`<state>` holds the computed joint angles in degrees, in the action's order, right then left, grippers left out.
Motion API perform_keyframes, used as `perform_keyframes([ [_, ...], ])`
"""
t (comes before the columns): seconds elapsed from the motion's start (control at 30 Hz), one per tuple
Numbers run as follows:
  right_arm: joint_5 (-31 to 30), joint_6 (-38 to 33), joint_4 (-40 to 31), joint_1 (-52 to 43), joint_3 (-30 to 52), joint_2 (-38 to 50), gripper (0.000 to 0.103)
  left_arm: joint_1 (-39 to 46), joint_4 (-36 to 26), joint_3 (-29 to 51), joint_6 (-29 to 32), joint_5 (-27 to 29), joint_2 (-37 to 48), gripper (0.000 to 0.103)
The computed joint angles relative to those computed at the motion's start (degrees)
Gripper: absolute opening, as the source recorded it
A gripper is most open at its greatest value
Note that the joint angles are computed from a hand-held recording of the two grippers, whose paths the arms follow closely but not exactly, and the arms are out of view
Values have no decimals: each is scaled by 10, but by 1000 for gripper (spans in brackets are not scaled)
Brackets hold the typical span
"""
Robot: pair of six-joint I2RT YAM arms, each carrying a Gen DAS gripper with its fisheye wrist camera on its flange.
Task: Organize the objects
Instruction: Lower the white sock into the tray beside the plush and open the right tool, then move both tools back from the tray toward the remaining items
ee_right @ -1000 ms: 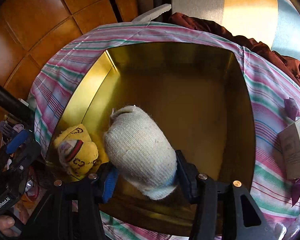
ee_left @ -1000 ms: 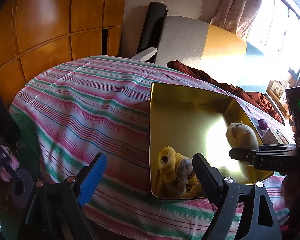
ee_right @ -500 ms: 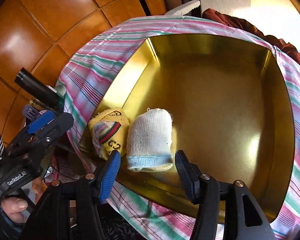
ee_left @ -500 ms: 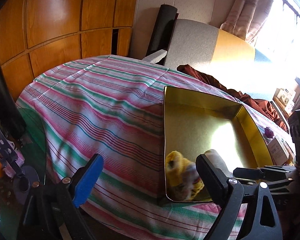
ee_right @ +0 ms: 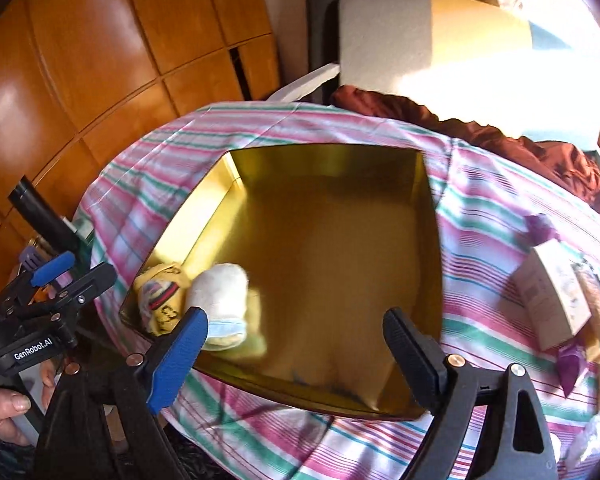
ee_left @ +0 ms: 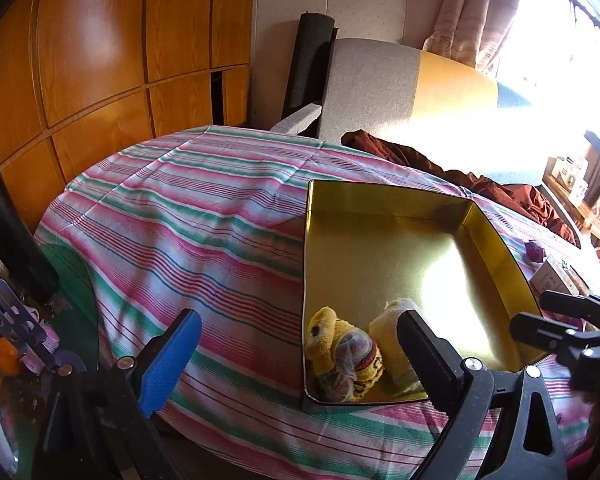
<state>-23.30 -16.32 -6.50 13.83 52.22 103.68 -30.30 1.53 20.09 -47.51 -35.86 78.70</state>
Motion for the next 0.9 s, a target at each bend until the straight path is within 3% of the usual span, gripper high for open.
perform_keyframes([
  [0.47,0,-41,-16,-234,20,3,91,-48,0,76,41,1,62,99],
  [0.73,11,-50,-35,-374,71,18,91,-61,35,157,88,78,137,99],
  [0.9,21,-17,-35,-441,115,39,91,-92,59,240,155,123,203,99],
])
